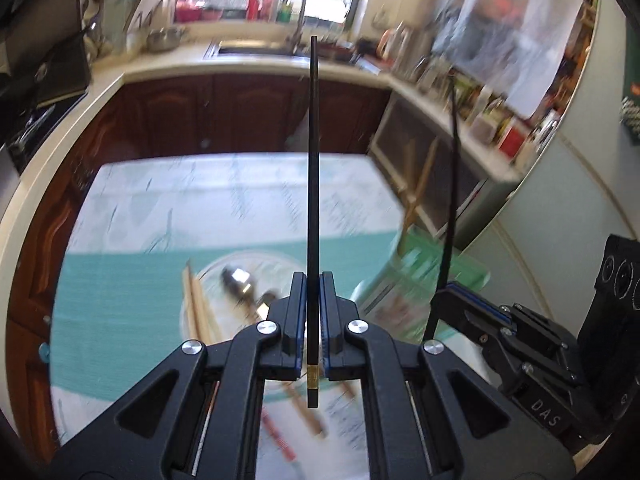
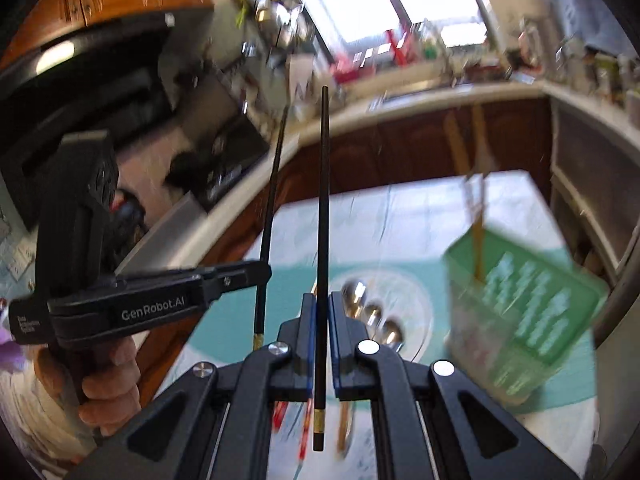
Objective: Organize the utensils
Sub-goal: 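Lower the black chopsticks into the green holder and open both tools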
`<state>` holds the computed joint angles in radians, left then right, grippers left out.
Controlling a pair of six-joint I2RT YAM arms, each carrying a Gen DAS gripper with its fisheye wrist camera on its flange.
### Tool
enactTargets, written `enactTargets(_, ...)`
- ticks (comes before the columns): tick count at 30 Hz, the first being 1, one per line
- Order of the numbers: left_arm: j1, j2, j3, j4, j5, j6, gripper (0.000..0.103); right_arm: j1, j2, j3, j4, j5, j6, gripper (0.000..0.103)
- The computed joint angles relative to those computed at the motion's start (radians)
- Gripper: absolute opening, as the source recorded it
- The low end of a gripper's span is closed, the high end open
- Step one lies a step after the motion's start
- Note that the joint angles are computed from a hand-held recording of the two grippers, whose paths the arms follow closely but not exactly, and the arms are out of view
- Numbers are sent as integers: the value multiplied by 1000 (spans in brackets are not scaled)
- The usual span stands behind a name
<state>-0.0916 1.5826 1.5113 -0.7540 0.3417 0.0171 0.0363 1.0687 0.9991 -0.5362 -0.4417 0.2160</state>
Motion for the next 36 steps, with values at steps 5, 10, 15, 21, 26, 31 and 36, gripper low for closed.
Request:
enactTargets(5, -108, 122, 241, -7, 7, -140, 4, -179, -3, 43, 123, -9, 2, 6)
enactTargets(10, -205, 236, 379, 67, -33, -255, 4, -215, 89, 27, 320, 51, 22, 6)
enactTargets(15, -288, 335, 439, 112, -100, -329, 4, -150, 145, -52, 458, 160, -10, 6)
enactTargets(21, -287, 365, 302, 261, -98, -339, 4, -130, 170, -134, 559, 203, -45, 6)
enactTargets(26, -274, 365, 170, 368, -105, -329, 4, -105, 180, -179, 574, 217, -93, 6)
enactTargets(31, -266, 335, 85, 365, -106, -289, 4, -91, 186, -188, 492, 199, -140, 6)
enactTargets(36, -244, 273, 0, 311, -81, -227, 7, -76, 167, -184, 364, 197, -177, 6)
